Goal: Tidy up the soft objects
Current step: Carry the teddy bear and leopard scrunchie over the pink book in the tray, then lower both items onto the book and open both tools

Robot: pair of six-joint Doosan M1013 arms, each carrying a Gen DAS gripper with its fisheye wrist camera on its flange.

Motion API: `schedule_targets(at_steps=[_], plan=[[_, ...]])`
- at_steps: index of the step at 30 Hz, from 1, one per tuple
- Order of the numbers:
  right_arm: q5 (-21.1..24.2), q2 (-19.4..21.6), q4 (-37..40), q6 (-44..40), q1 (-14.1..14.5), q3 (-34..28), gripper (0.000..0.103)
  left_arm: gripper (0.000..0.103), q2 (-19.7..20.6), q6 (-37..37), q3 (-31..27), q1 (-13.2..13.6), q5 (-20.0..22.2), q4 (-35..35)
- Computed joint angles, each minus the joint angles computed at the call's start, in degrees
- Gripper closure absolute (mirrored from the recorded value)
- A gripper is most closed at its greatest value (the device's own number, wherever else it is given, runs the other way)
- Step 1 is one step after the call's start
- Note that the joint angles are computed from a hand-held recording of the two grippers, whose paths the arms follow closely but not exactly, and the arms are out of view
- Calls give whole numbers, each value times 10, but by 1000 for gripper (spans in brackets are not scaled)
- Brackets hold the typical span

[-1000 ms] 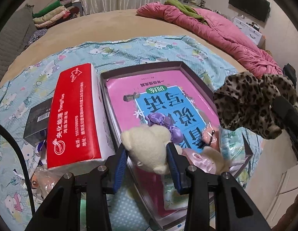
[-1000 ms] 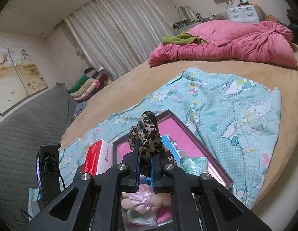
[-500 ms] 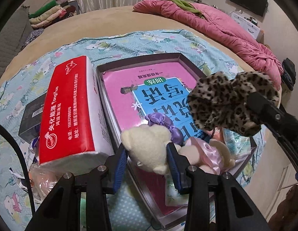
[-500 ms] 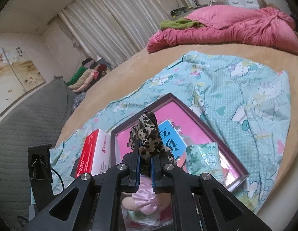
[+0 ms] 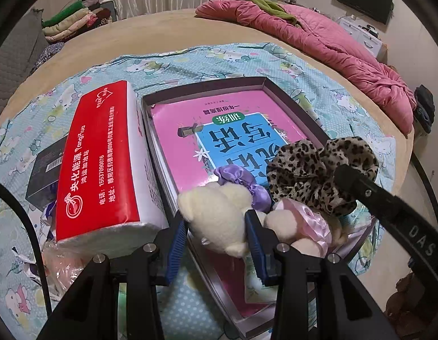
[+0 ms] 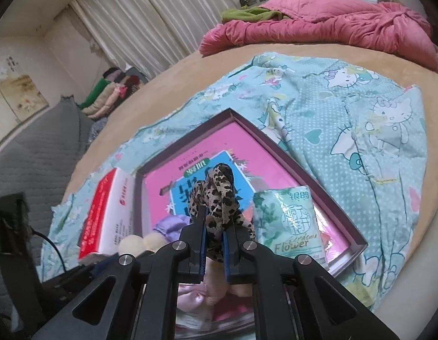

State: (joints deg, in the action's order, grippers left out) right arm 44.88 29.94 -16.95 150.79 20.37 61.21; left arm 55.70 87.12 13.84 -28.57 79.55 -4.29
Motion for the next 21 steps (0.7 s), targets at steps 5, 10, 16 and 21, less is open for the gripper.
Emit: schedule_targets(at_steps=[5, 10, 16, 21], plan=[[24, 6, -8, -7, 1, -9, 90, 61, 1, 0, -2, 0, 2, 0], [37, 7, -21, 0, 3, -12, 87, 61, 2, -1, -3, 1, 2, -2], [47, 6, -31, 5, 4, -12, 81, 61, 10, -2, -18, 2, 11, -7], [57, 4, -41, 11, 6, -12, 71, 61, 15, 5, -29, 3, 20, -18]])
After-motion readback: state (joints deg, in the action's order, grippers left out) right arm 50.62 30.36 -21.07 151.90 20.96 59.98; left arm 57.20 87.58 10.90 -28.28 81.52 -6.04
